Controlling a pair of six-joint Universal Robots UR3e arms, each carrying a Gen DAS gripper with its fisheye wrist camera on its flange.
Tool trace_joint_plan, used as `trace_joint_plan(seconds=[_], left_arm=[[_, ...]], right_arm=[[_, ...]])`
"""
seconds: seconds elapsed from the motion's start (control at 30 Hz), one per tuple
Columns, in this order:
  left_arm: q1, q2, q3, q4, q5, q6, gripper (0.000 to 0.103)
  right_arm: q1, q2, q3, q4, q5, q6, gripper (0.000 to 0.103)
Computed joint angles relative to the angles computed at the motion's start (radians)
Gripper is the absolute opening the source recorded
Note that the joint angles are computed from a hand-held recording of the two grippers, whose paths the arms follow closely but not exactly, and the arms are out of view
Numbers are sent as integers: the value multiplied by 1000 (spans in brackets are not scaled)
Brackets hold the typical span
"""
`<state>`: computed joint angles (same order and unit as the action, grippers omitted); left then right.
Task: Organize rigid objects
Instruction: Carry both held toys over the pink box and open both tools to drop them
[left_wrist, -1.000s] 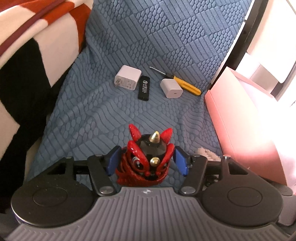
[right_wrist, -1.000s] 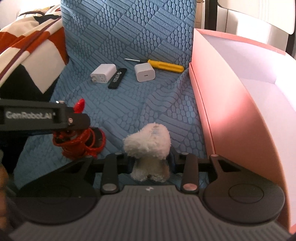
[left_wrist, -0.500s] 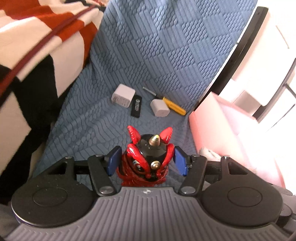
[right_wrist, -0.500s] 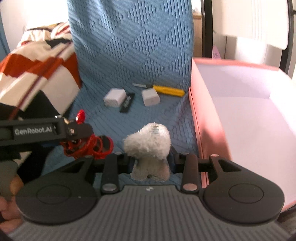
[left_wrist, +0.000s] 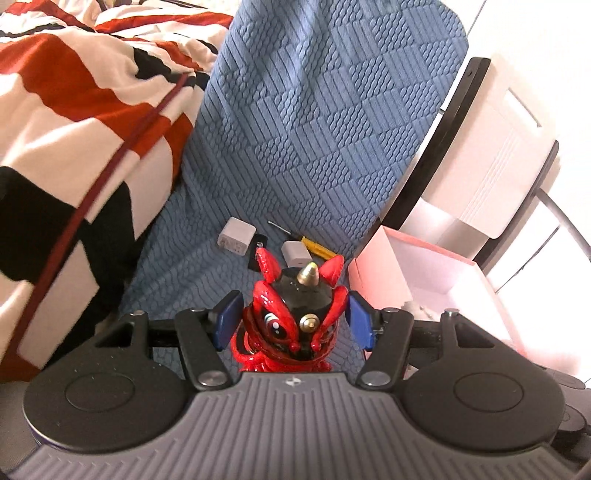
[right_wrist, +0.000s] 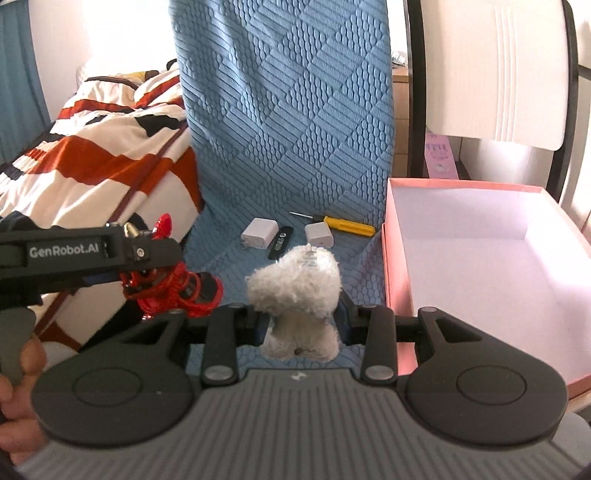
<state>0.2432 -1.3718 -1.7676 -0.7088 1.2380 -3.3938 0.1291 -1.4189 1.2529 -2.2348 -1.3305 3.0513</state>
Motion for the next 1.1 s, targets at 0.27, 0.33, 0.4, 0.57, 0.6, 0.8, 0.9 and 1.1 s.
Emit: trace_joint_plan(seconds=[0.27,0.33,0.4,0.57,0.6,0.8,0.9,1.1], left_arm=[[-9,57,40,-91,-9,22,67],[-28,47,54,-90,-8,15,67],[-51,32,75,-91,-7,8,67],[-135,-31,146,-79,14,-17,67],[-153,-48,164,-76,18,-25,67],[-245,-172,289,-53,26,-87,67],[-304,-261,383,-46,44,-105,67],[-407,-449,596,-75,72,-119,67]], right_arm=[[-37,-98,24,59,26,-6,39],[-51,-117,34,68,32,-18,39],[-68,-132,44,69,37,-20,39],[-140,-185,71,86,55,-35,39],[-156,-195,74,92,60,-41,39],[-259,-248,103,120,71,-63,39],[-297,-257,108,113,58,-72,39],[-367,-239,90,118,71,-82,39]])
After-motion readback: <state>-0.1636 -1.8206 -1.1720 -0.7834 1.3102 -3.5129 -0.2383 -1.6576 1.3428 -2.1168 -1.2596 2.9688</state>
